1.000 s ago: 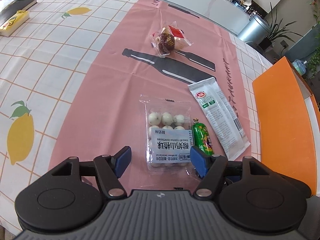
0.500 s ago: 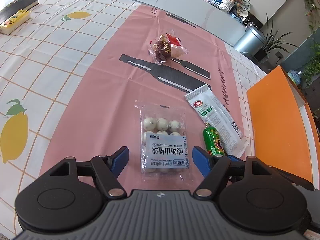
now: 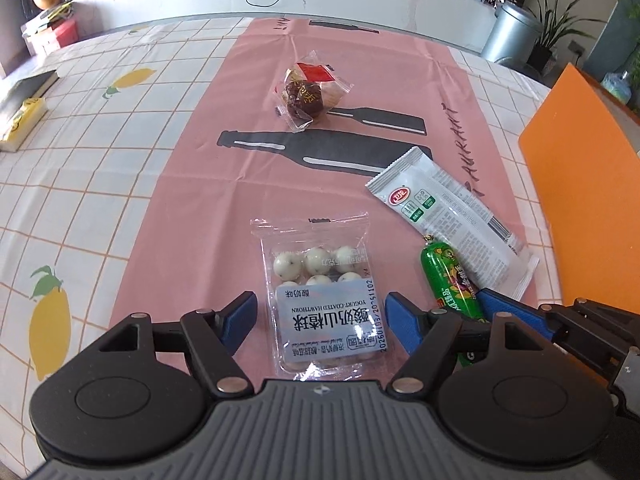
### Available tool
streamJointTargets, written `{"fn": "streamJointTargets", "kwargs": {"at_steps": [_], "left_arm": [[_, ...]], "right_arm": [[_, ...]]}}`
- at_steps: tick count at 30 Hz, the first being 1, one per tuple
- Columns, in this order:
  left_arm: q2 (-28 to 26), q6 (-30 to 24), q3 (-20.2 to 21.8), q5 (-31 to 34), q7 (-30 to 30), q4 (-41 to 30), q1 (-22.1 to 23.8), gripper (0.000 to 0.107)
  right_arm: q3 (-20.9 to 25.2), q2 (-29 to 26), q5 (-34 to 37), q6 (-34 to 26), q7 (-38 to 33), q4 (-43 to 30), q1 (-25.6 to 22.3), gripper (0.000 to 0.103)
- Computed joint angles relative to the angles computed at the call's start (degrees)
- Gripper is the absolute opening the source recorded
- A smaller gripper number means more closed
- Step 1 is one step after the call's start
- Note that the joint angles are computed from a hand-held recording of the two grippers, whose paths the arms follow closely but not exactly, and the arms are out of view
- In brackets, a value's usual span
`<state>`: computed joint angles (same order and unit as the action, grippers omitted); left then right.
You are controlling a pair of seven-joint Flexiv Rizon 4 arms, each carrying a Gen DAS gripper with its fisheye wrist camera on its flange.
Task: Organize snacks
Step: 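Grasp the quail egg packet with left tool while right tool grasps the green sausage, then carry the egg packet and sausage over the orange box with both tools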
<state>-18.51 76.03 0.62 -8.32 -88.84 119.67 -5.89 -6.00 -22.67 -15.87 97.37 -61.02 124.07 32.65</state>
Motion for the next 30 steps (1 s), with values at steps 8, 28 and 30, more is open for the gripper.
{"fn": "streamJointTargets", "kwargs": {"at_steps": [8, 28, 30], "left_arm": [[0.0, 0.9, 0.8, 3.4, 0.3, 0.0, -0.6, 0.068], [8.3, 2.8, 0.6, 2.0, -0.1, 4.3, -0.6, 0.062], [9.9, 2.9, -0.4, 0.3, 0.8, 4.8, -0.3, 0.062]], "right_arm": [[0.4, -1.1, 0.0, 1.3, -1.6, 0.1, -0.2, 0.027], [4.3, 4.9, 2.8, 3.2, -3.0, 2.5, -3.4, 0.019], [4.7, 6.6, 3.4, 3.9, -3.0, 3.3, -3.8, 0.019]]}}
